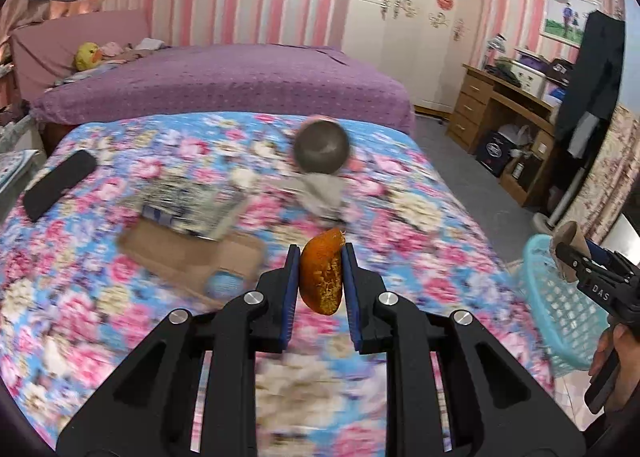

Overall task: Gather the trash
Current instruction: 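Carry the orange peel and cardboard tube over the blue basket with both tools, then open both tools to drop the peel and tube into the basket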

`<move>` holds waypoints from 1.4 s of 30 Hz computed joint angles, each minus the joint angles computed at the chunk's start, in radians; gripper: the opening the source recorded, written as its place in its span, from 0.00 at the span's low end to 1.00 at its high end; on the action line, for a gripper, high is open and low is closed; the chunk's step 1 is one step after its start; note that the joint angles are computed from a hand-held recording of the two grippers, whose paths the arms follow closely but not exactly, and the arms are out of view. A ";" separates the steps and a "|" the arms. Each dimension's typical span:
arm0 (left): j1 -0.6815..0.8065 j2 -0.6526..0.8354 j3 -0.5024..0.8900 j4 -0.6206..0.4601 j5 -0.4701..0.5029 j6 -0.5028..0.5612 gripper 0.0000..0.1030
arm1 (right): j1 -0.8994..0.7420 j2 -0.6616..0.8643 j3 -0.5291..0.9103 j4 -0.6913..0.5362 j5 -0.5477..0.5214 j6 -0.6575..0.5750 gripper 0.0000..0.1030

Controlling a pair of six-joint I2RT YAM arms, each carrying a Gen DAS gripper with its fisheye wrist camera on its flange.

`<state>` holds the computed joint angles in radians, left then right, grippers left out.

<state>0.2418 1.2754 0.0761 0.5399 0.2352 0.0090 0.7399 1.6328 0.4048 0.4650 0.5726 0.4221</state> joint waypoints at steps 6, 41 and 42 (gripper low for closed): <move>-0.348 0.031 -0.004 0.056 -0.230 -0.153 0.19 | -0.152 -0.083 -0.141 0.069 -0.044 -0.072 0.59; -1.053 0.506 0.387 0.130 -0.607 -0.391 0.83 | -0.649 -0.072 -0.376 0.418 -0.381 -0.295 0.59; -1.046 0.496 0.377 0.129 -0.616 -0.381 0.87 | -0.639 -0.073 -0.373 0.414 -0.371 -0.291 0.59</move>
<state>-0.8042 1.7711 0.4528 0.6688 -0.3807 -0.3722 0.1009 1.5598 0.0315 0.8792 0.2017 0.1312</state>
